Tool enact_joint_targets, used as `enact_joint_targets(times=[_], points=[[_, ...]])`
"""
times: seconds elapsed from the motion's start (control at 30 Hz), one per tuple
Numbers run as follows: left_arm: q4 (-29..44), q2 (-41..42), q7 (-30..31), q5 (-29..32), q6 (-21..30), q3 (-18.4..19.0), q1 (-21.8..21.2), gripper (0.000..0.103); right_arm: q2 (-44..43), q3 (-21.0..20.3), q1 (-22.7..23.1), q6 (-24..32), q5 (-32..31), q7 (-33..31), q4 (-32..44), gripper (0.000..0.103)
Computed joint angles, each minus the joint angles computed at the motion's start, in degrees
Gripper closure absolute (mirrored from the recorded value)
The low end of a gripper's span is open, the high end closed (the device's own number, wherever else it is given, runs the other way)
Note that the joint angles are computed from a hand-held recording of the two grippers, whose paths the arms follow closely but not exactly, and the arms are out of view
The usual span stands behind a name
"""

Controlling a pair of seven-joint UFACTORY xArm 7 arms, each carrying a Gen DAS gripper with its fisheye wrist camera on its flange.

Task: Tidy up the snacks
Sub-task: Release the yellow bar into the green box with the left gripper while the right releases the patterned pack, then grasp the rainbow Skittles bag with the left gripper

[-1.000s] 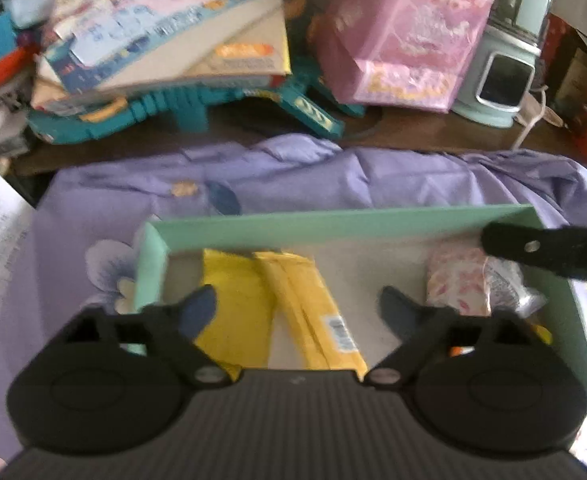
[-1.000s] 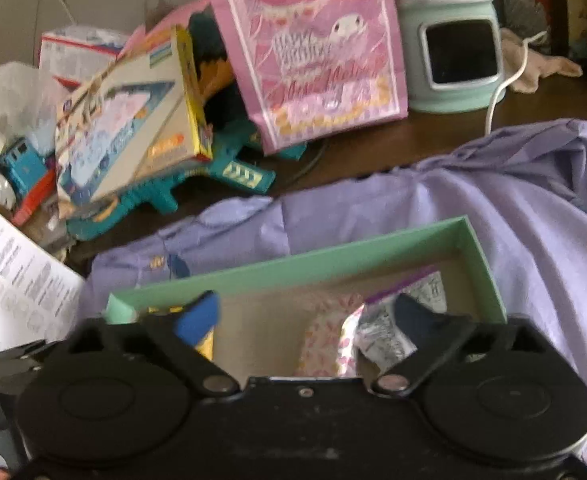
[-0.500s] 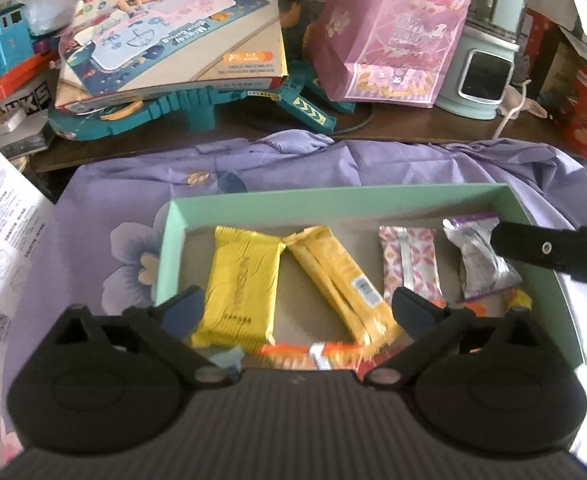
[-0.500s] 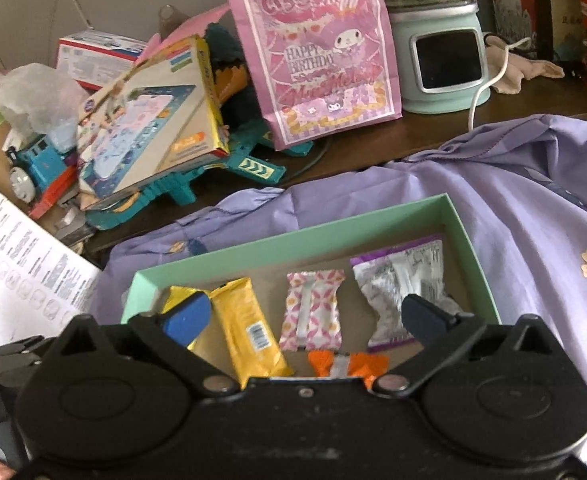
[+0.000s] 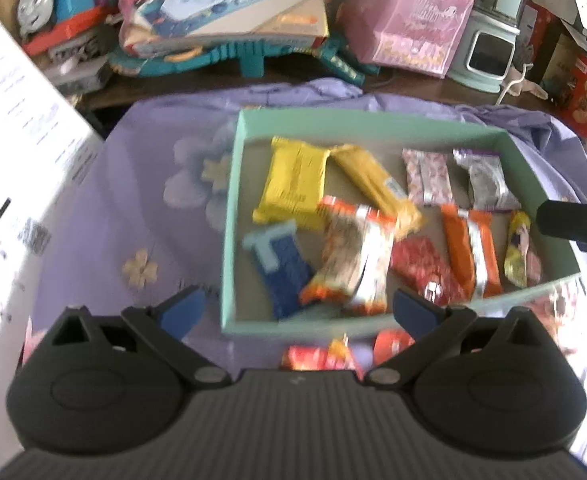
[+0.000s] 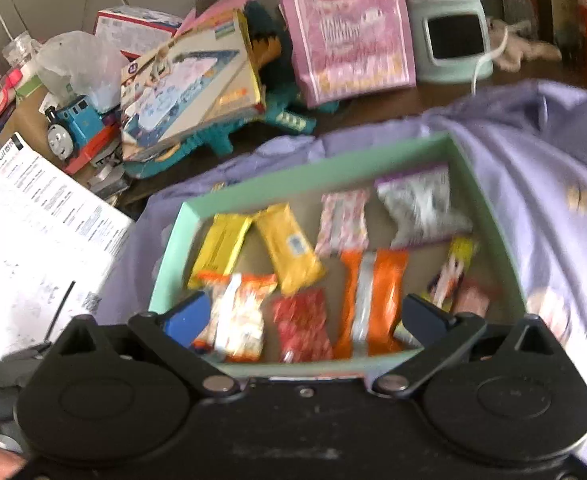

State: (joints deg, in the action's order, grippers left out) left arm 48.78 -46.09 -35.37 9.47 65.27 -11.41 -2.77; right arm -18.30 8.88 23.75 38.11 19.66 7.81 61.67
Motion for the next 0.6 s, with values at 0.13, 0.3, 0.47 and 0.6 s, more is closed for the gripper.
enact_joint_targets(times=[0.13, 0.3, 0.47, 0.6], points=[[-3.0, -4.1, -0.7, -1.1, 2.3, 0.0, -0.8, 0.000, -3.7, 0.2, 0.5, 1.0, 0.4, 0.9, -4.0, 0.000], [-5.4, -5.9, -1.7, -2.3, 2.8, 0.0, -0.9, 0.011, -7.0, 0.1, 1.5, 3.0, 1.2, 1.5, -8.4, 0.000], [-6.3, -5.4, -2.0, -3.5, 0.8, 0.0, -1.8, 0.035, -9.1, -0.4, 1.9, 3.6, 2.2, 2.8, -11.4, 0.000], [-7.0, -5.0, -1.7, -5.0, 0.0, 0.1, -3.2, 0.087, -9.8, -0.4, 1.9, 3.6, 2.0, 3.3, -12.9, 0.000]])
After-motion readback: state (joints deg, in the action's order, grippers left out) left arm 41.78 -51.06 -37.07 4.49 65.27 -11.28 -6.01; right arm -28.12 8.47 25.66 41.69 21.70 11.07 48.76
